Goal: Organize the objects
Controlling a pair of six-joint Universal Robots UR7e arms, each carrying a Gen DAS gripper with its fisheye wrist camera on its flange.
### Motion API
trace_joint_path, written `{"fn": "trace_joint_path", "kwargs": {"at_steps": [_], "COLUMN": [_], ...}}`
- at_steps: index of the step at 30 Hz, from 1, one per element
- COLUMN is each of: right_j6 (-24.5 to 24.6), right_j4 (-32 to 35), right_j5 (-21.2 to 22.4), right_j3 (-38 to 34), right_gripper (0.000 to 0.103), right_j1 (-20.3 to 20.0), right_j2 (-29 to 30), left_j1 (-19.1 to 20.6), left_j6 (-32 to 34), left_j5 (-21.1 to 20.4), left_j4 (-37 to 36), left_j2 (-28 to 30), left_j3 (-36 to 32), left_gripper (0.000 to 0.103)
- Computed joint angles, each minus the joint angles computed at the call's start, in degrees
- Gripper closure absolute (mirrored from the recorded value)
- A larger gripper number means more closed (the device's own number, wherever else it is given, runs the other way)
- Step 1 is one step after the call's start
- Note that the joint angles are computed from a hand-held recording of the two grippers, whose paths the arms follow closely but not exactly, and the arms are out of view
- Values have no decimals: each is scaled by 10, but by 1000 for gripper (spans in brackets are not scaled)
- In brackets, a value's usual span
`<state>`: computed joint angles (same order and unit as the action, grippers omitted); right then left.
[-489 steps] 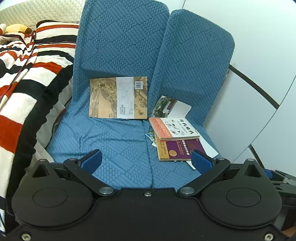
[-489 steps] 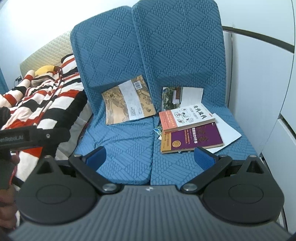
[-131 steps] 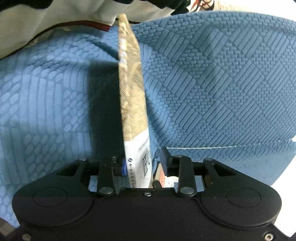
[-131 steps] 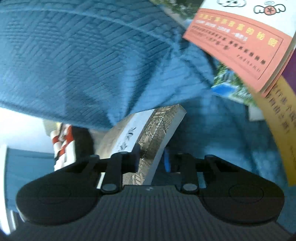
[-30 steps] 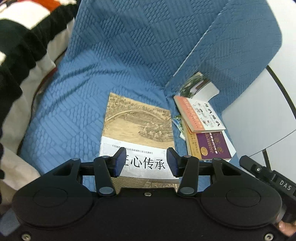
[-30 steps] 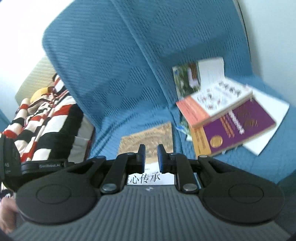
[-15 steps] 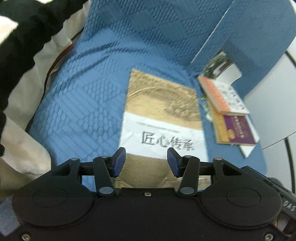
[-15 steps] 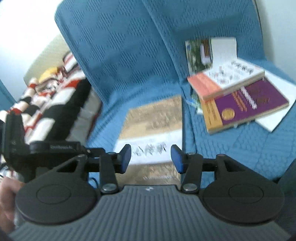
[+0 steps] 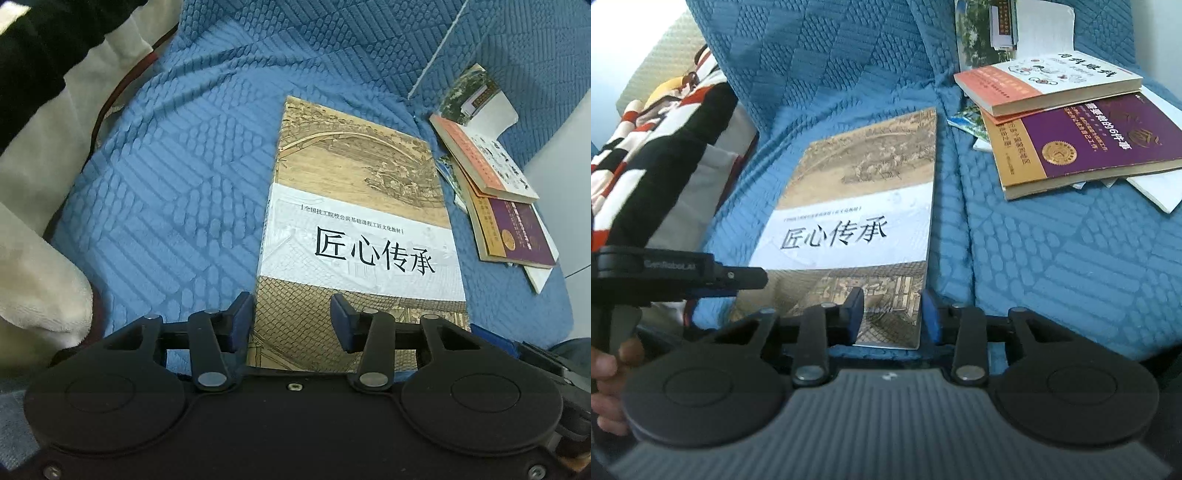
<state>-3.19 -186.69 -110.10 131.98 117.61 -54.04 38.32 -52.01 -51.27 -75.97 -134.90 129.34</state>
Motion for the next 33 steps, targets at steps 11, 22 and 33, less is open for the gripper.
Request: {"fn": "trace_joint_path", "kwargs": {"at_steps": [11, 22, 33], "right_j6": [2, 27, 26], "right_j4": [-5, -3, 51], "right_j5": [-15, -6, -3], "right_j3": [1, 5, 17], "right_gripper": [70, 73, 73], "right_j1": [-6, 15, 64], "right_j2": [-10, -92, -216], "left_j1": [-39, -233, -483], "left_j6": [-57, -211, -417], "left_j5": [-27, -15, -1], "left_j4": [39, 154, 306], "left_j2": [0, -22, 13], "left_j3": [-3, -57, -138], "left_gripper": [61, 52, 21]}}
